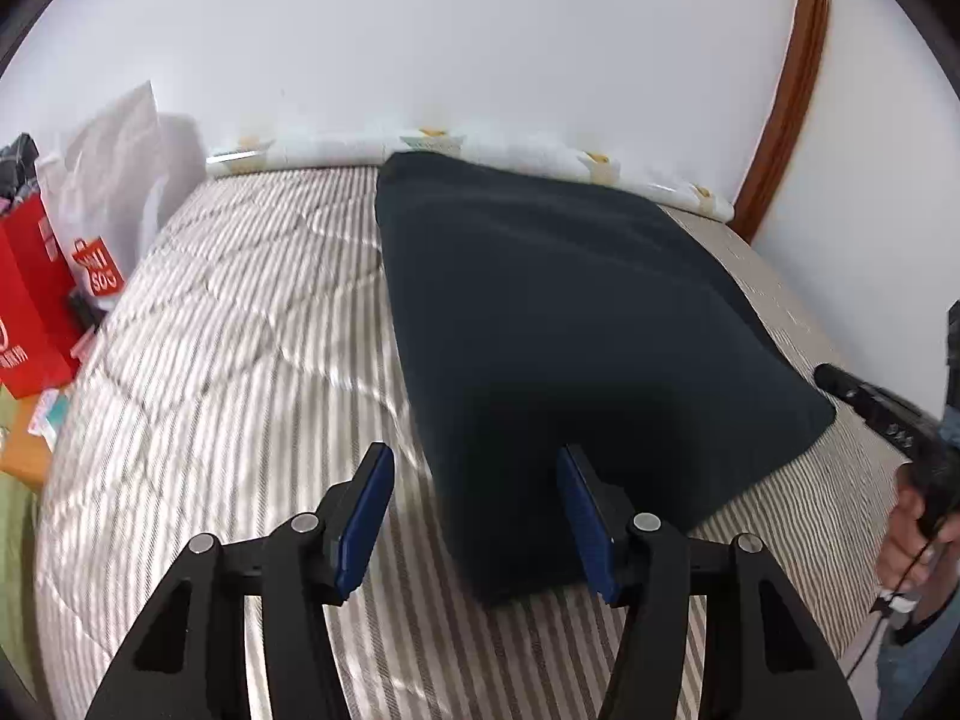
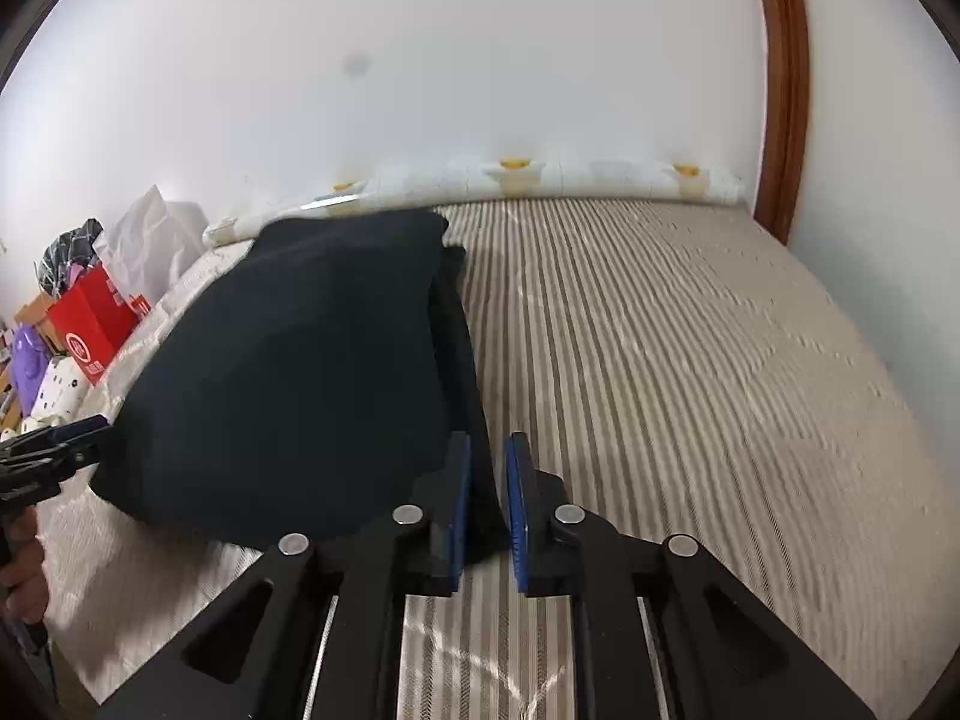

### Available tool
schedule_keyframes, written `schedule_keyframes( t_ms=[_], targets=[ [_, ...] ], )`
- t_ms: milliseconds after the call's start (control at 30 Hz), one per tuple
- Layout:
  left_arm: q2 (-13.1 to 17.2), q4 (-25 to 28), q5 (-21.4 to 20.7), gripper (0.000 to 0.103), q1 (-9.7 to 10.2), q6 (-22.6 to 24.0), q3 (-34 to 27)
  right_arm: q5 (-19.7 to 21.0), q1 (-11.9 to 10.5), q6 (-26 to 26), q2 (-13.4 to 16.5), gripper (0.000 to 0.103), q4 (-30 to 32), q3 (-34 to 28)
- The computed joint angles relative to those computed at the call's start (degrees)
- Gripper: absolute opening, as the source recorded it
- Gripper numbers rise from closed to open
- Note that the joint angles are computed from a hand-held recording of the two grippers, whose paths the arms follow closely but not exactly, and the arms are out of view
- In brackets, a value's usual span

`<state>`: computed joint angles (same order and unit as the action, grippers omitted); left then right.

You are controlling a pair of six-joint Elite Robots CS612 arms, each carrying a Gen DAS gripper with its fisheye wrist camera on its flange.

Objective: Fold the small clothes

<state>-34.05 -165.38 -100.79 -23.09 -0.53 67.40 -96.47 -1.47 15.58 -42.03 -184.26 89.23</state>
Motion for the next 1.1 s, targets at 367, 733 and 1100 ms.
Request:
schedule_keyframes(
  t_ms=[367, 733, 1100],
  targets=[
    [3.46, 6.03, -0.24, 0.057, -0.21, 1.89, -8.5, 5.51, -0.89, -0.7, 5.51, 0.029, 17.08, -14.67],
    [6.86, 8.87, -0.92, 0.058, 0.62, 2.19, -15.61, 3.58, -1.16, -0.71, 5.15, 0.004, 10.07, -12.56],
    [13.14, 13.79, 2.9, 0.058, -0.34, 2.39, -29.45, 4.89, -1.49, 0.51, 10.69, 0.042, 19.8, -26.43]
  ],
)
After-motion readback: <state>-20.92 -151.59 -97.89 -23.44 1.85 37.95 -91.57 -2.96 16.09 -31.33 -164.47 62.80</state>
